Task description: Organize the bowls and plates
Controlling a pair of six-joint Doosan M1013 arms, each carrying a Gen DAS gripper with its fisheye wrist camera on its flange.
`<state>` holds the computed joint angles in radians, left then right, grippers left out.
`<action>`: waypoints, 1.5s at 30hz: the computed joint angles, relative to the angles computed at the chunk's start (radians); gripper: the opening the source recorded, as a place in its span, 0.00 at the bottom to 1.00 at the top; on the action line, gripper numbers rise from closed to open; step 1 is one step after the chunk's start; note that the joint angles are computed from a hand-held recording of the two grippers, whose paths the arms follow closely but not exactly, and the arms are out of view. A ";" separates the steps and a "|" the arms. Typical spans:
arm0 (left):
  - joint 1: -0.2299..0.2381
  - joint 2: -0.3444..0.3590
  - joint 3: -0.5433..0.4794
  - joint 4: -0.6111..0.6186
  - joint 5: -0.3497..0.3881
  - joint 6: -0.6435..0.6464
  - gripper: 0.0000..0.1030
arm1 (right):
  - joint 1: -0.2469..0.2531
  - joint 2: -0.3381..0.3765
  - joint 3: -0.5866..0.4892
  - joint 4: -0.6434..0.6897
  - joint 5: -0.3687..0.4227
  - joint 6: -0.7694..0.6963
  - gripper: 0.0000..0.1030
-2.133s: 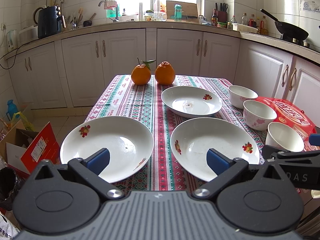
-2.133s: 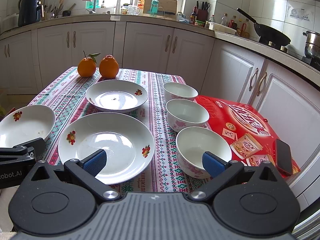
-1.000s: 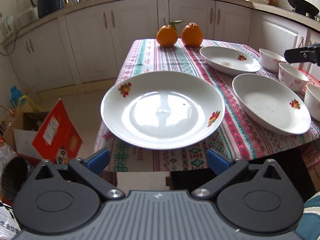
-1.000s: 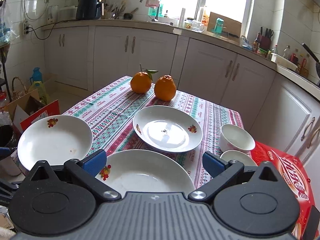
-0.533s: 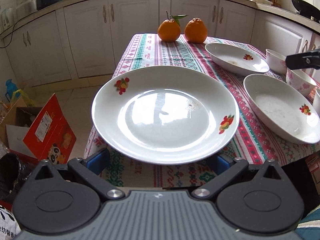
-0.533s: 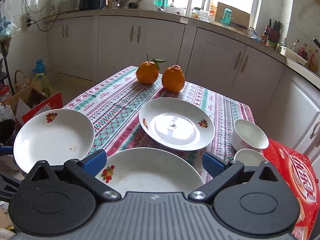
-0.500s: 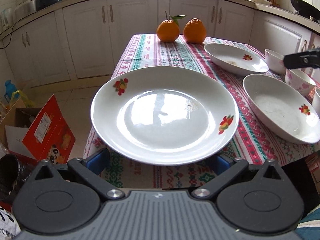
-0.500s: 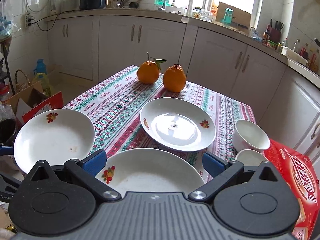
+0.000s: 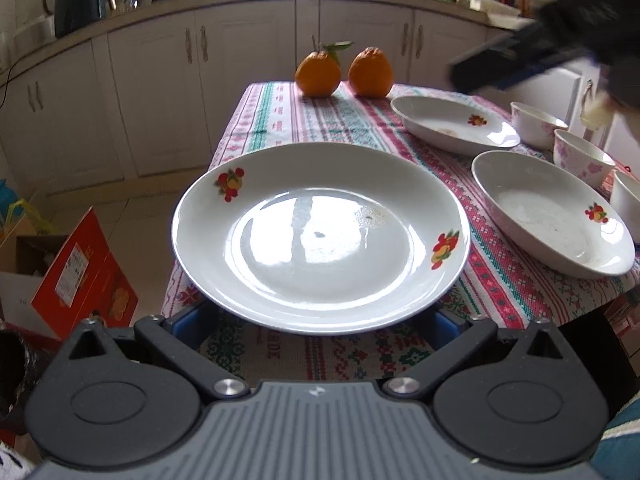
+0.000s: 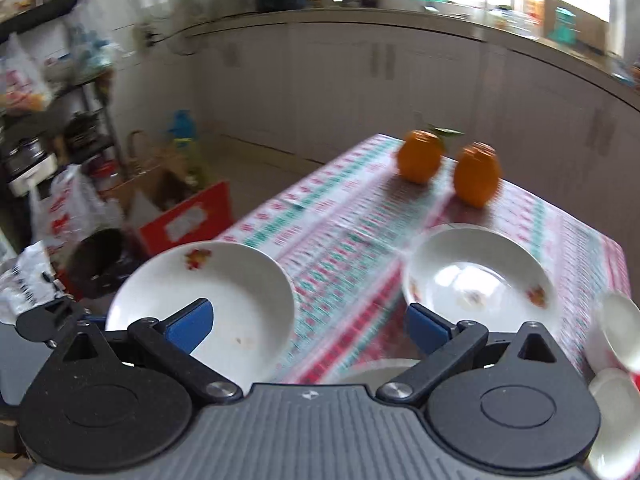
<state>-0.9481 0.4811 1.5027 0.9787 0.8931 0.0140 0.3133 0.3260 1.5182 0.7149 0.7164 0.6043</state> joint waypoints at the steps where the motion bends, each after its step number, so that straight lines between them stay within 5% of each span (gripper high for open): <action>1: -0.001 -0.001 0.001 0.003 0.000 -0.002 1.00 | 0.001 0.014 -0.019 0.010 0.028 -0.023 1.00; 9: -0.007 0.003 0.007 0.039 0.007 -0.033 1.00 | 0.018 0.134 -0.187 -0.005 0.283 -0.056 1.00; 16: 0.008 -0.005 0.008 0.003 -0.031 0.022 1.00 | 0.038 0.216 -0.285 -0.081 0.406 -0.007 1.00; 36: 0.088 -0.083 0.095 -0.169 -0.279 0.312 0.99 | 0.026 0.307 -0.384 -0.049 0.575 0.102 0.86; 45: 0.113 -0.080 0.086 -0.254 -0.301 0.459 0.99 | 0.018 0.321 -0.400 -0.032 0.620 0.167 0.83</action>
<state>-0.8350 0.4010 1.5889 0.7246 0.5924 0.4726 0.3311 0.6468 1.1187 0.6825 1.3367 0.7715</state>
